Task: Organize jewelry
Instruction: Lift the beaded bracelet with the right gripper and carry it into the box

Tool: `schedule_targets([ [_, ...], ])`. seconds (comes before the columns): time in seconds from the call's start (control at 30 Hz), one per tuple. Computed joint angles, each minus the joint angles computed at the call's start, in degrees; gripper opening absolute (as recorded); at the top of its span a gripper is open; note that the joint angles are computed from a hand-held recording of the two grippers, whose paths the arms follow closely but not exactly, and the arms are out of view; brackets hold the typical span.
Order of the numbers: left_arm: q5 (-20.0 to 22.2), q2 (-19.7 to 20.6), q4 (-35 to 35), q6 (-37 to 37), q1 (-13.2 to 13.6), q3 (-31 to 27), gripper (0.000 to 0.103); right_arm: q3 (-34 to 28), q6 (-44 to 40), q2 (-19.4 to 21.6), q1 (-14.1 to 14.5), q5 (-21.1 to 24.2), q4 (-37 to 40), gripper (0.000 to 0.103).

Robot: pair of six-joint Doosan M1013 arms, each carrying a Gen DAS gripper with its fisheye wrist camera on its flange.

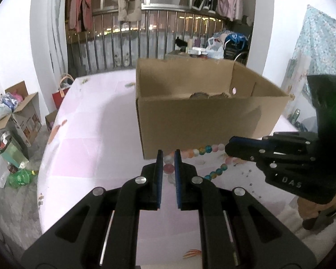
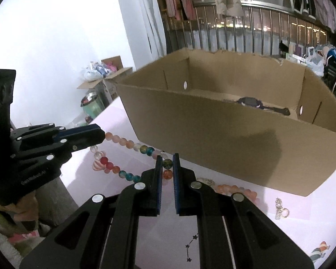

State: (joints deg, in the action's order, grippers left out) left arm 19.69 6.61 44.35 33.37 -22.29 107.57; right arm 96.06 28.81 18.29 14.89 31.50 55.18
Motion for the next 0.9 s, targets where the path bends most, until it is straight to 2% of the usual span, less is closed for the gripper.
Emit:
schedule_targets([
  [0.2, 0.2, -2.2, 8.3, -5.9, -1.8, 0.0, 0.009, 1.6, -9.3, -2.1, -0.8, -0.7, 8.6, 0.009],
  [0.37, -1.2, -3.4, 9.7, -4.3, -2.0, -1.7, 0.009, 1.4, -17.1, -3.4, -1.9, 0.3, 16.7, 0.009],
  [0.47, -2.3, -3.3, 9.7, -2.5, -1.7, -3.6, 0.009, -0.5, -18.2, -3.2, -2.8, 1.9, 18.7, 0.009],
  [0.6, -3.6, -1.5, 2.0, 7.1, -0.3, -7.7, 0.009, -5.0, -14.6, -1.6, -3.6, 3.5, 16.4, 0.009],
  [0.7, -3.3, 1.1, -12.4, 20.9, 1.7, -11.8, 0.009, -10.2, -6.8, 0.9, -3.8, 5.4, 9.7, 0.009],
  [0.83, 1.1, 5.7, -30.6, 37.3, 4.3, -17.5, 0.009, -17.7, 7.0, 5.3, -3.5, 9.9, -2.1, 0.009],
  [0.9, 4.3, 7.9, -33.7, 39.7, 5.0, -19.8, 0.009, -20.9, 13.2, 7.4, -3.1, 12.1, -7.9, 0.009],
])
